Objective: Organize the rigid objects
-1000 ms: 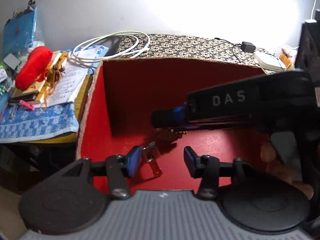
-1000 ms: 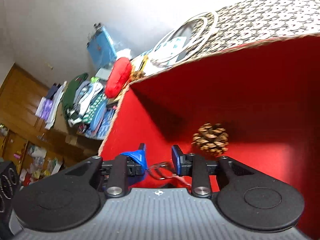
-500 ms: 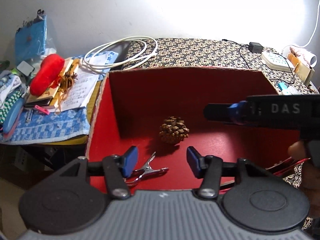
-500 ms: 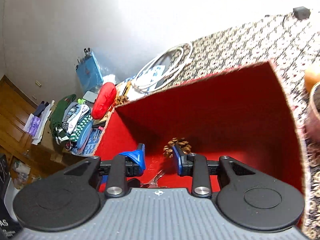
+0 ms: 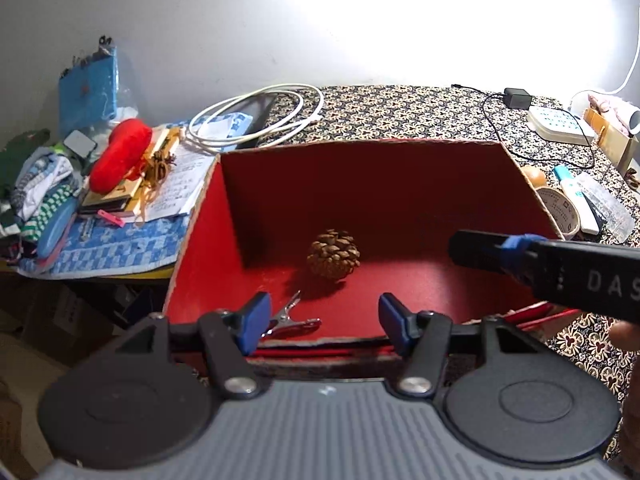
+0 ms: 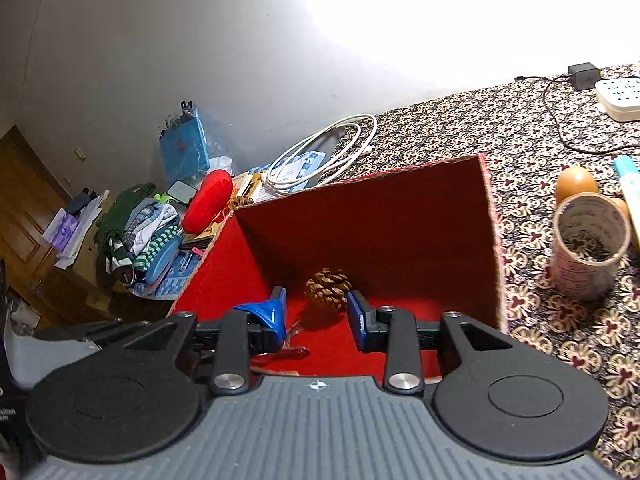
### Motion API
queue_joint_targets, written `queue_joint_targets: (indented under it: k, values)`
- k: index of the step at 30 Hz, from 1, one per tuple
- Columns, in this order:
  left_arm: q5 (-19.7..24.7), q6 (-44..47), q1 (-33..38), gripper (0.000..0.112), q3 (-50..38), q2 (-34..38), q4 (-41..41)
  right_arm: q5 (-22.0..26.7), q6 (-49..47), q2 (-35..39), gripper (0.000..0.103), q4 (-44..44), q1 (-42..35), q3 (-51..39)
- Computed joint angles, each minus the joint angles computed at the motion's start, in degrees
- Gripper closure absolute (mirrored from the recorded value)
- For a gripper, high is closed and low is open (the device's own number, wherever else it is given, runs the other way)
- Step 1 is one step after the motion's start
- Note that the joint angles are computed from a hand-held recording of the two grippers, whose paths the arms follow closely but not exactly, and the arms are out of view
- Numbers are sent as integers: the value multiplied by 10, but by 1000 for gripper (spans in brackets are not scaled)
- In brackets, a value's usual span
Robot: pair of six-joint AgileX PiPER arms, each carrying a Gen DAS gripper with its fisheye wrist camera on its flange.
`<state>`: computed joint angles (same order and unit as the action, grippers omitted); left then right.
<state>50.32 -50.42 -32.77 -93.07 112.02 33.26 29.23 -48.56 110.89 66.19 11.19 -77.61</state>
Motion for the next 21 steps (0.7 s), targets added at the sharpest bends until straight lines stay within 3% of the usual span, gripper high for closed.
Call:
queue_joint_targets:
  k: [15,21]
  values:
    - [81,-97,-77,49,-8,-1,46,17,-186,-86,81,131,-42,141]
    - [107,-115,-93,49,-15,9,39,26,-201,-94,76,124,-52,168]
